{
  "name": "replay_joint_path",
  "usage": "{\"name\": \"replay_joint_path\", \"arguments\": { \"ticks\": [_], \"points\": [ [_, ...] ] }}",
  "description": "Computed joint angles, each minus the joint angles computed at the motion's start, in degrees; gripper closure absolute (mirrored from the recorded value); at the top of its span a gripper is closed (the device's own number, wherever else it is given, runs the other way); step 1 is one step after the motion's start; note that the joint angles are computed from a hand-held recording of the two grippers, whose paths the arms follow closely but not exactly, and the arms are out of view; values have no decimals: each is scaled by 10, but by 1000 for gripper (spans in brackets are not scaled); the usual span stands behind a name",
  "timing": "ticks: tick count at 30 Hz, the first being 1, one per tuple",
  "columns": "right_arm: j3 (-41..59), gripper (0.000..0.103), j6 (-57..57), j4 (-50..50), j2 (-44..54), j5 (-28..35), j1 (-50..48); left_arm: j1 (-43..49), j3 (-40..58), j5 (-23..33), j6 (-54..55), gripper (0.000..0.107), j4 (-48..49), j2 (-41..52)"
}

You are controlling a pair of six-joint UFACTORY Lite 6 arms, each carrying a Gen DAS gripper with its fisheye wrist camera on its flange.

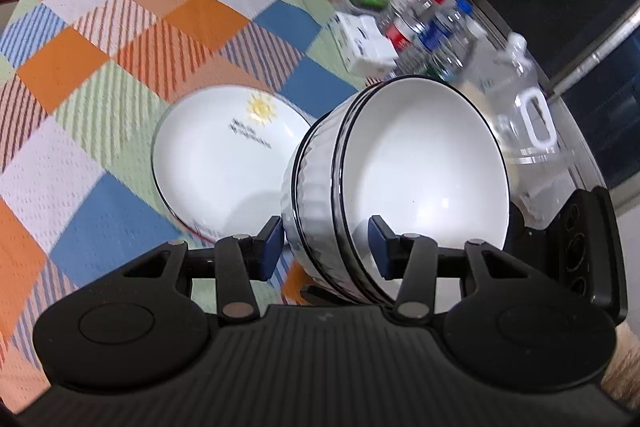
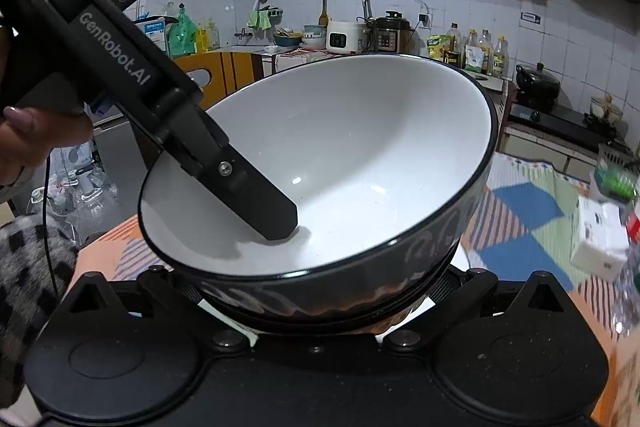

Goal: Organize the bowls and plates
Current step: 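Carry the bowl stack and lower it onto the sun-print plate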

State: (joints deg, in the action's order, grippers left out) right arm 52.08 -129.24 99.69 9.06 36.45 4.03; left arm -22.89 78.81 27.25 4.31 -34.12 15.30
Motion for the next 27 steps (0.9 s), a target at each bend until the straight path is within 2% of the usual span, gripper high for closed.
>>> {"name": "replay_joint_path", "arguments": {
  "ticks": [4, 10, 14, 21, 24, 27],
  "points": [
    [85, 0, 17, -14, 72, -10, 13, 28, 64, 10, 3, 62, 3, 58],
    [261, 0, 141, -113, 213, -21, 23, 72, 152, 12, 67, 63, -51, 163],
    [335, 0, 205, -154, 281, -37, 34, 89, 205, 14, 83, 63, -62, 230],
    [379, 0, 237, -130, 354, -62, 52, 108, 261, 21, 110, 63, -92, 316],
    [366, 0, 199, -99, 360, -86, 61, 108, 277, 24, 111, 63, -99, 342],
    [336, 0, 128, -35, 352, -112, 70, 104, 261, 5, 142, 63, -122, 344]
  ]
}}
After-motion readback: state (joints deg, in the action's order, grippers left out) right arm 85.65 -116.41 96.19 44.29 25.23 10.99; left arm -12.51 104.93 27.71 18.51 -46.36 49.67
